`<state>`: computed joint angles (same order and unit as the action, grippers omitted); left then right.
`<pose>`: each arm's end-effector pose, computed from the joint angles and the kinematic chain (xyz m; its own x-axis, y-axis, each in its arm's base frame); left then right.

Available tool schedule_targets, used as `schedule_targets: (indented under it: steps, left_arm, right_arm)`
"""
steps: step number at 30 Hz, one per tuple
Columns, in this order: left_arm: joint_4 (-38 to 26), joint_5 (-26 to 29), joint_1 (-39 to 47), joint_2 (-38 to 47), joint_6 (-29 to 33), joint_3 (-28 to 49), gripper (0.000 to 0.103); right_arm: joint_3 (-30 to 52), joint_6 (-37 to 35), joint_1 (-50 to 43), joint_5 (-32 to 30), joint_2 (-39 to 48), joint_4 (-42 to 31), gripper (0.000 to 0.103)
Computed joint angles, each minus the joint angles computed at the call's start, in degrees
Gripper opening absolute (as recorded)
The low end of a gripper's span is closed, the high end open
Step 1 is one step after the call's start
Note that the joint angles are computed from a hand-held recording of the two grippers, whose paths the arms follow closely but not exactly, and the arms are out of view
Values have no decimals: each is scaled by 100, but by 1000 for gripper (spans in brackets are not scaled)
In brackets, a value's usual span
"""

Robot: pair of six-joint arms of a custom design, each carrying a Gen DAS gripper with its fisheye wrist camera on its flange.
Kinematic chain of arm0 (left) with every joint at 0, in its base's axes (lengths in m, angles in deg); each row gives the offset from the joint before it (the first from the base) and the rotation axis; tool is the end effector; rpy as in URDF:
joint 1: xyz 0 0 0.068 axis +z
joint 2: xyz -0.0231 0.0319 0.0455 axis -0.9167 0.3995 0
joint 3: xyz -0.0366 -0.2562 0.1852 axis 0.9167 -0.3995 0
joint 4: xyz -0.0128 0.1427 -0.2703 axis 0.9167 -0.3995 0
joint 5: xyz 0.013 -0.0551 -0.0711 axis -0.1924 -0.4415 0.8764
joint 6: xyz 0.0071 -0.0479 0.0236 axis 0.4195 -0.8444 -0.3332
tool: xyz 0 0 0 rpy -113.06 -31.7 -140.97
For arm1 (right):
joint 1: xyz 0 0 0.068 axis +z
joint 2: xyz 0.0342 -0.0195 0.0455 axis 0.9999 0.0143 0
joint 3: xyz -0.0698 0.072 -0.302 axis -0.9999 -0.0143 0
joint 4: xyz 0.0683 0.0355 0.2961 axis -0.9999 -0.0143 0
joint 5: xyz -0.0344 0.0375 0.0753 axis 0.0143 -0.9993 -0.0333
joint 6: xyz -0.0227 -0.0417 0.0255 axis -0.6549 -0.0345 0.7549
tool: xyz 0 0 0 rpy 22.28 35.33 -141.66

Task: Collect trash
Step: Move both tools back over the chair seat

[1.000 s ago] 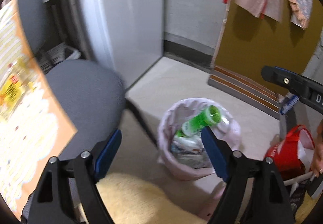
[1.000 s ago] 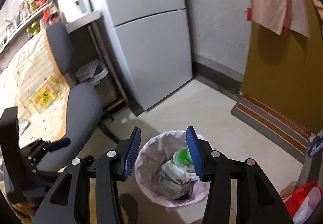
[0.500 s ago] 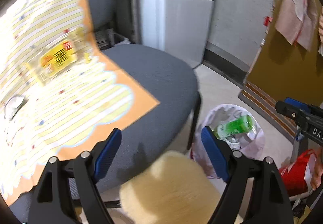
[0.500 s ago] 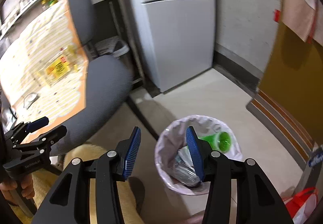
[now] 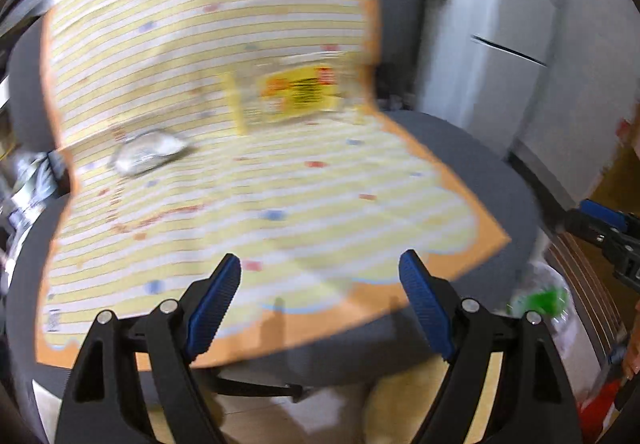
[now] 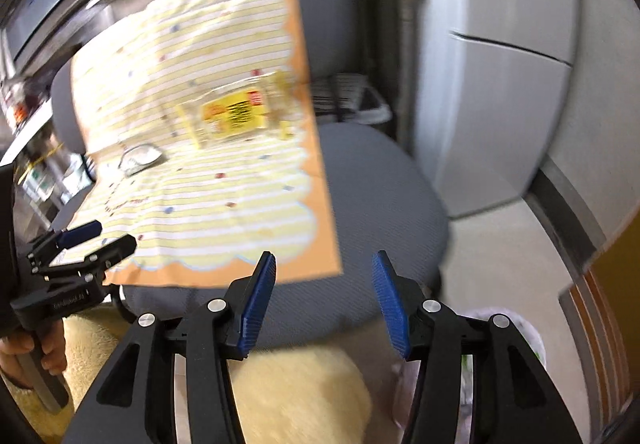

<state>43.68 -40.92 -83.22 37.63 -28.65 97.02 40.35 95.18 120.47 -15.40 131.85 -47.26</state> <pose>0.2912 -0.0912 0.3016 -0.6742 0.3089 -0.6708 0.4169 0.9089 -0.0004 0.1855 0.0949 0.3141 -0.6721 0.2156 -0.7084 0.2011 0.9739 0.1057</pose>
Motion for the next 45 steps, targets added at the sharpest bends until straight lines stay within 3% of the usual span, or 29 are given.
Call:
schedule_targets:
  steps: [6, 11, 16, 26, 31, 37, 39, 45]
  left_arm:
    - [8, 103, 980, 664, 168, 607, 79]
    - [120, 84, 1342, 1261, 227, 1124, 80]
    - [213, 74, 1511, 2087, 281, 1864, 80]
    - [-7, -15, 1543, 3525, 236, 3335, 80]
    - [-110, 29, 1521, 3932, 334, 3717, 80]
    - [-117, 49, 1520, 4003, 362, 3751, 80]
    - [-90, 5, 1526, 3943, 374, 3673, 80]
    - [-13, 85, 1688, 3615, 321, 3300, 80]
  right_arm:
    - [663, -849, -483, -612, 1334, 954, 52]
    - [1308, -1473, -957, -1121, 2389, 1602, 60]
    - [2051, -1975, -1479, -1698, 3341, 2054, 60]
    - [3998, -2502, -2345, -2434, 5145, 2252, 60]
    - [4275, -2915, -2495, -2620, 5463, 2492, 59]
    - [4477, -3643, -2421, -2568, 5634, 2289, 30]
    - [4492, -3740, -2350, -2537, 5627, 2102, 14]
    - [3292, -3666, -1686, -1971, 4695, 2244, 7]
